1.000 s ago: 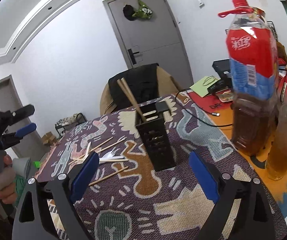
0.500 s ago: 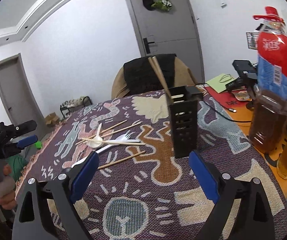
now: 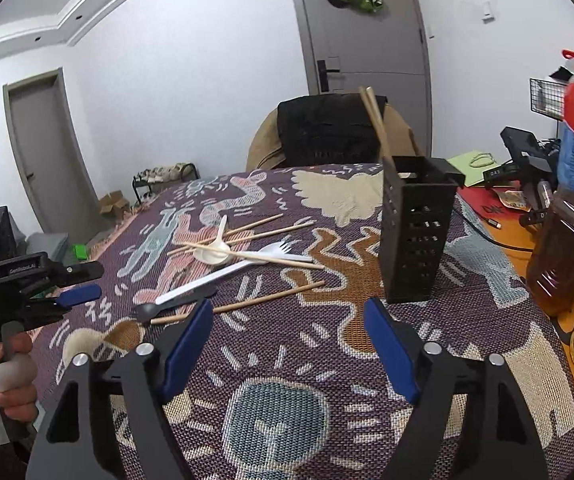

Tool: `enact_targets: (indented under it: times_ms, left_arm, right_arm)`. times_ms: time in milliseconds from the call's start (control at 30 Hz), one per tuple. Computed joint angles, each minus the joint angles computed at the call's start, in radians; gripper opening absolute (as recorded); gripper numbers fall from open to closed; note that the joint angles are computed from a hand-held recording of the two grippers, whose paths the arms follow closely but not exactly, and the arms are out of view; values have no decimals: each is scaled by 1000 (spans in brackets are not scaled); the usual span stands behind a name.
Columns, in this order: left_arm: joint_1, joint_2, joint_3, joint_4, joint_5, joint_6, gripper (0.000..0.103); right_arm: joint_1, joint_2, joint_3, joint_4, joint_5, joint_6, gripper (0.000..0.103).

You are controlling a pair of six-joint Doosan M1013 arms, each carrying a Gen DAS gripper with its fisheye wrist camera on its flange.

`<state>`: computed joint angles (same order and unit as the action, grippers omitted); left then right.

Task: Organize utensils
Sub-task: 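Move the left gripper back and close it on another wooden chopstick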

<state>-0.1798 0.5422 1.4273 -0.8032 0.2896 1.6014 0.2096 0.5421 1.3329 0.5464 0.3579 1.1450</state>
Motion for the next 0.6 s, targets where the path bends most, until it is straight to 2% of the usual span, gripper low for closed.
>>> enact_targets:
  times_ms: [167, 300, 467, 600]
  left_arm:
    - [7, 20, 5, -129, 34, 39, 38]
    - [6, 35, 0, -170, 52, 39, 38]
    - [3, 46, -9, -98, 66, -57, 37]
    - [5, 60, -23, -103, 83, -74, 37]
  right_arm:
    - [7, 6, -8, -22, 13, 2, 72]
    - [8, 10, -11, -32, 16, 16, 72]
    - [11, 15, -14, -32, 20, 16, 72]
    - [19, 24, -26, -56, 38, 13, 67]
